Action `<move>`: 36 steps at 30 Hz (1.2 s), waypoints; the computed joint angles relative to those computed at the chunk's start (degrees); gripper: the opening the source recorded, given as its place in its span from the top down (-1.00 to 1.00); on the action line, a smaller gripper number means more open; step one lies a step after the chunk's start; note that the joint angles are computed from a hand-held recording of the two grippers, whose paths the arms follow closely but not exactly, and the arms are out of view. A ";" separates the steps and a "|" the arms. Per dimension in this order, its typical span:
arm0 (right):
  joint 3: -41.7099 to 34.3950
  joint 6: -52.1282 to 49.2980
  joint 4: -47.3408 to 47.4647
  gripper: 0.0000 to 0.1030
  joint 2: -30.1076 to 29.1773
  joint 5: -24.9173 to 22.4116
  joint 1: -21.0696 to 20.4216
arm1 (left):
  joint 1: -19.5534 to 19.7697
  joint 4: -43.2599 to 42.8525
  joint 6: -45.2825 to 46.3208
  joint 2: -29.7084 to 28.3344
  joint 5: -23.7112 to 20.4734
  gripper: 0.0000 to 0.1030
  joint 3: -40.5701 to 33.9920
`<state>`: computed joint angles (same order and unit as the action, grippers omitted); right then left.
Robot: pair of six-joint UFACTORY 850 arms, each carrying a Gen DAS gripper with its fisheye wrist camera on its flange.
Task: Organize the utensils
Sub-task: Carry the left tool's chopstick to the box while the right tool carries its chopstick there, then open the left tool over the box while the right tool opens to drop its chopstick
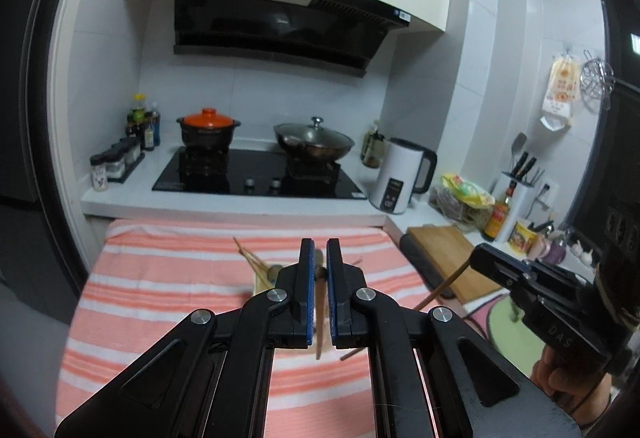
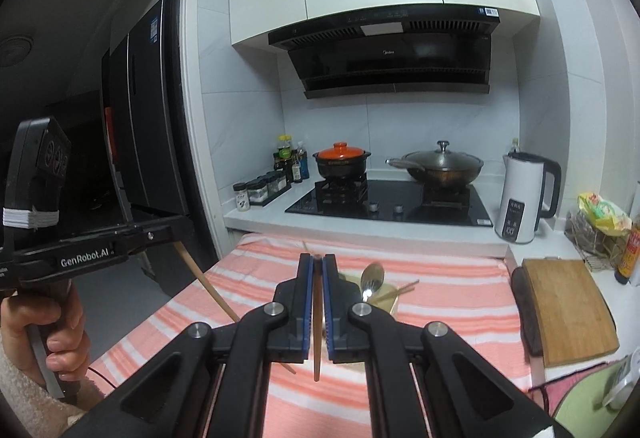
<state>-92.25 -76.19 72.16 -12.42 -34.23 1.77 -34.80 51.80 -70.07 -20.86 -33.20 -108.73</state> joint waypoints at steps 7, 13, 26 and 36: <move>-9.45 -1.90 1.15 0.91 -7.91 7.90 3.32 | 3.54 2.55 -1.38 -9.56 -2.56 0.93 -11.80; -28.81 29.10 -26.06 0.90 -22.70 -1.27 4.59 | 7.80 -19.44 15.53 -18.91 -5.34 0.93 -22.31; -52.92 46.50 -36.22 0.01 -39.42 -16.45 3.80 | 8.69 -25.24 20.46 -21.24 -8.31 -0.60 -22.34; -21.48 35.03 -26.91 -0.57 -18.69 -4.92 1.13 | 2.67 -6.36 3.13 -7.32 -4.81 -0.99 -1.81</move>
<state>-113.73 -41.16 45.26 -31.11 -39.16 2.90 -32.13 45.44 -66.95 -28.18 -38.01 -110.55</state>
